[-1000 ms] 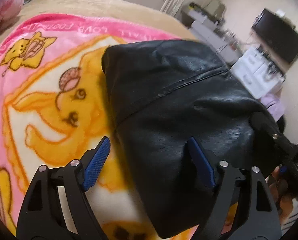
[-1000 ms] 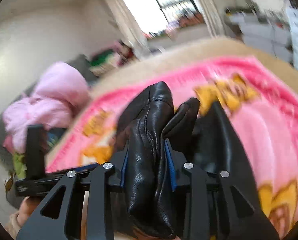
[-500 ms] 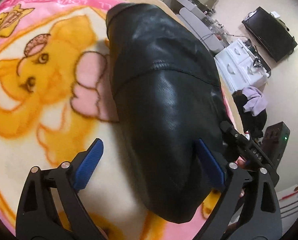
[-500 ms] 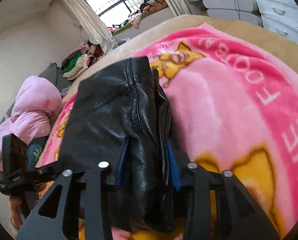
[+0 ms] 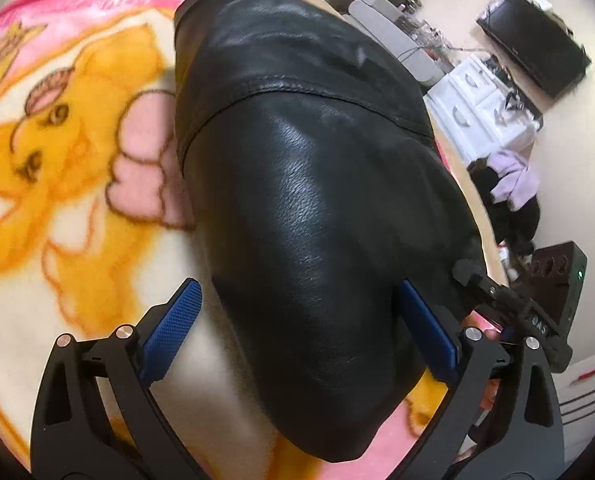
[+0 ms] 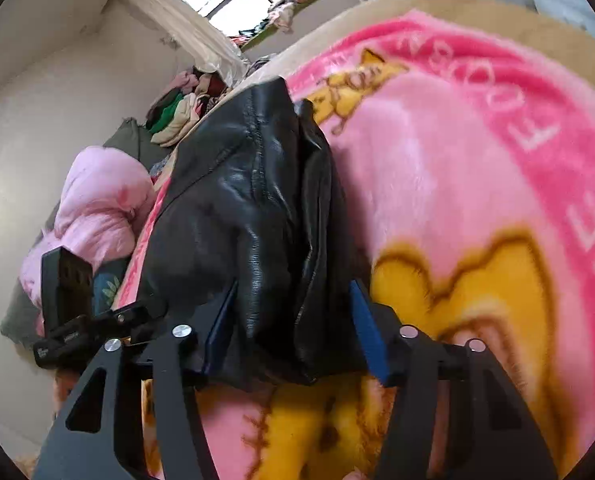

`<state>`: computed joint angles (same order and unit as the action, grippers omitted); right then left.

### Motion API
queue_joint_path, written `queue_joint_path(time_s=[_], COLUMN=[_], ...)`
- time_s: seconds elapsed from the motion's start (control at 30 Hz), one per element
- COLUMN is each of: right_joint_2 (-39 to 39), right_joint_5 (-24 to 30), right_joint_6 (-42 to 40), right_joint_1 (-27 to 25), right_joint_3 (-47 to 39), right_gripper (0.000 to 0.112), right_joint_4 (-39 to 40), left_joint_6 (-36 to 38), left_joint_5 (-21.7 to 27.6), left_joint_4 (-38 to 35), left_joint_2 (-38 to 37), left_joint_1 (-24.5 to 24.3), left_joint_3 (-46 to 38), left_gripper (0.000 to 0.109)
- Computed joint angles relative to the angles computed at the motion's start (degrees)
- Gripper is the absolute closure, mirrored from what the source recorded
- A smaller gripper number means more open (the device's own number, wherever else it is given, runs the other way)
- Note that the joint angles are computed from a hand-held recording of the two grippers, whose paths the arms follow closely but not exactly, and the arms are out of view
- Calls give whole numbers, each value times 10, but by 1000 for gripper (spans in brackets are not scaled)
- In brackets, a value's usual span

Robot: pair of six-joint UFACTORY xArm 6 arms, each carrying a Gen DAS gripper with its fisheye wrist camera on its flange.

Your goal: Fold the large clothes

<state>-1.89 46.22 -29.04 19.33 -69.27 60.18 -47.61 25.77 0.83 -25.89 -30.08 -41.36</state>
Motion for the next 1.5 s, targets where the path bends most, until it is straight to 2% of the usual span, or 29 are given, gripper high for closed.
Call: queue_joint_path(time_s=[0.1,0.2,0.3,0.37,0.4,0.5,0.57,0.67,0.7,0.73,0.77,0.8,0.83,0.87,0.97,1.03,1.2,1.43,1.5], right_joint_2=[-16,-29,-40,-46,-47,-48,-54,-79,-78,-73,-70,-56,-41,-28,28,75,177,232,239], right_joint_5=[-13,-4,-30,-61,-67,-41,-37,-113,-144,-160,-164,-157,-153,-153,-165,-143,-81,-60,-62], right_joint_6=[2,17,42,72,91,145,139,161,176,182,173,164,150,137,154,156,208,296,303], right_joint_1=[15,35,70,87,91,89,87,97,101,104,104,105,107,108,121,124,133,135,127], right_joint_3=[22,35,46,50,46,18,7,20,17,10,8,-14,-35,-53,-121,-178,-309,-344,-343], right_gripper=[65,65,65,62,57,34,34,28,28,33,42,60,67,67,67,67,67,64,64], right_joint_4=[27,38,13,-35,-74,-193,-214,-276,-306,-317,-308,-294,-279,-272,-321,-325,-426,-567,-560], left_joint_6=[4,-9,15,33,36,26,22,27,27,25,22,18,15,13,7,6,2,4,8], left_joint_5=[29,61,87,95,96,100,105,104,104,105,106,110,111,114,122,126,130,129,126], left_joint_4=[22,70,75,65,63,81,93,89,90,92,97,101,106,112,126,132,143,146,143], left_joint_2=[1,-9,-17,-29,-30,-29,-30,-28,-27,-26,-25,-25,-24,-24,-21,-19,-16,-9,-7], left_joint_1=[6,19,36,46,45,38,37,38,38,37,35,33,31,29,24,21,15,7,4], left_joint_3=[-16,-28,-32,-21,-20,-19,-22,-22,-23,-25,-25,-27,-28,-30,-35,-37,-40,-43,-42], left_gripper=[17,17,17,17,17,17,17,17,17,17,17,17,17,17,17,17,17,17,17])
